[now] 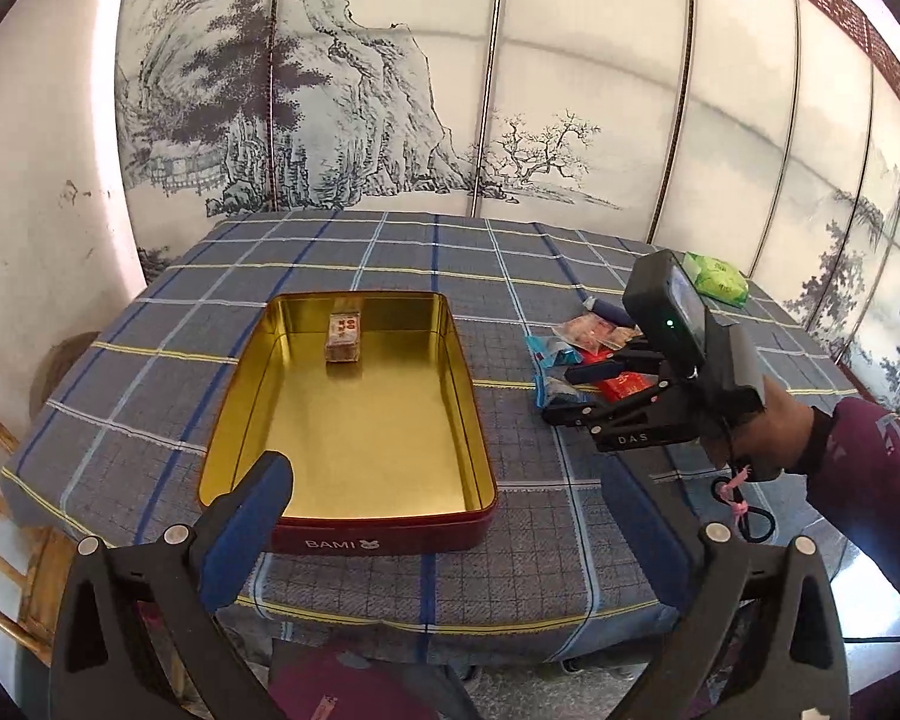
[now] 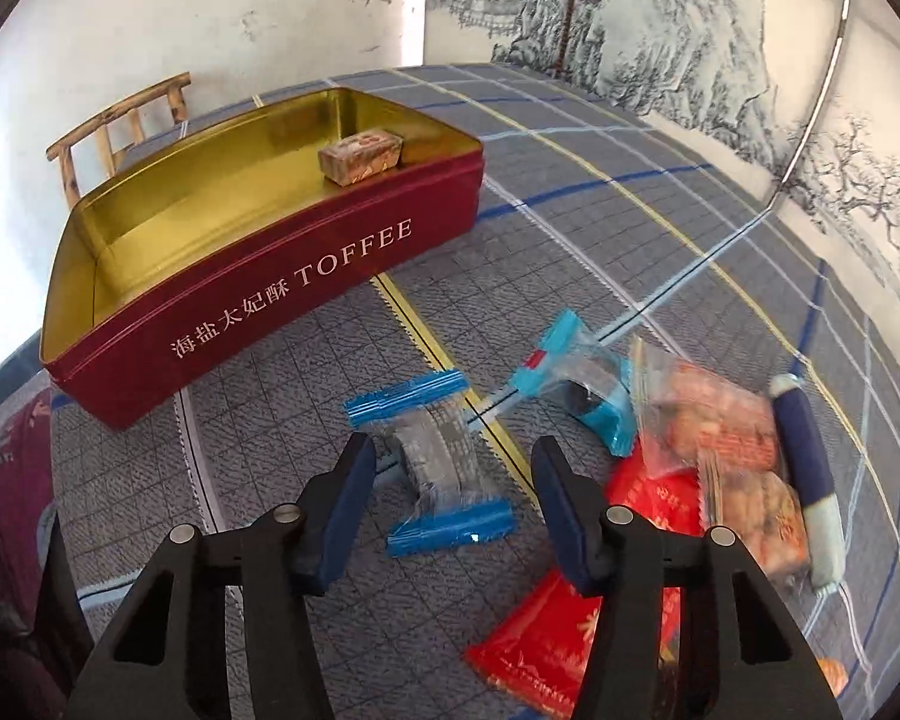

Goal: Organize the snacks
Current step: 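Grasp the blue-ended wrapped candy with the right gripper while left withdraws, then carry the blue candy into the tin and open the right gripper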

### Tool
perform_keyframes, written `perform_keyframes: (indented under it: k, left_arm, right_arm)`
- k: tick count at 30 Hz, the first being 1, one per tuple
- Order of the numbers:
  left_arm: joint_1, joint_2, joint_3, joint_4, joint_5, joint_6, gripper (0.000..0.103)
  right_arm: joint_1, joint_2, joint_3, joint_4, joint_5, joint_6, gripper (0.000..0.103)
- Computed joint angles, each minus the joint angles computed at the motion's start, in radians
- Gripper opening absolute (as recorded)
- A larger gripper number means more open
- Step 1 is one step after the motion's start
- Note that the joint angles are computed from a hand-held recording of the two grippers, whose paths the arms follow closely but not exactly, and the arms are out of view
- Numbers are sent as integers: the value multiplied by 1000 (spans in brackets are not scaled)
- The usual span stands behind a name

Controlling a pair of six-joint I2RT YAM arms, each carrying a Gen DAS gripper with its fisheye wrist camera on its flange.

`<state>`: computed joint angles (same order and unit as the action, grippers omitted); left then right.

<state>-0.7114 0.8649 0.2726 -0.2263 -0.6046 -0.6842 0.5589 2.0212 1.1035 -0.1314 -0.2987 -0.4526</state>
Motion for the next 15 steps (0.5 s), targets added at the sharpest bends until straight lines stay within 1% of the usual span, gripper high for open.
perform_keyframes:
  k: [1,2,3,5,6,9,10,12,15]
  left_arm:
    - [-5,-5,-3,-9,-11,-19,102]
    - [-17,-2,-1,-27,-33,-44,102]
    - [-26,-3,2,-46,-48,-65,102]
    - [-21,-5,7,-68,-44,-83,102]
    - [-1,-3,10,-80,-20,-80,102]
    - [106,6,4,-80,125,-36,102]
    - [124,7,-3,-81,137,-42,102]
    - [153,-28,-22,-83,156,-41,102]
    - [145,-22,-13,-112,115,-49,102]
  right_arm:
    - [-3,14,30,-39,-20,4,39]
    - [4,9,30,-46,-5,10,26]
    - [9,6,36,-63,4,13,25]
    - [18,-9,33,-78,9,47,25]
    - [19,-27,19,-69,-7,72,25]
    - [26,-102,-33,-20,-60,146,25]
    - [31,-118,-38,-10,-74,166,25]
    - [59,-147,-20,3,-104,224,25]
    - [108,-110,87,-21,-112,289,25]
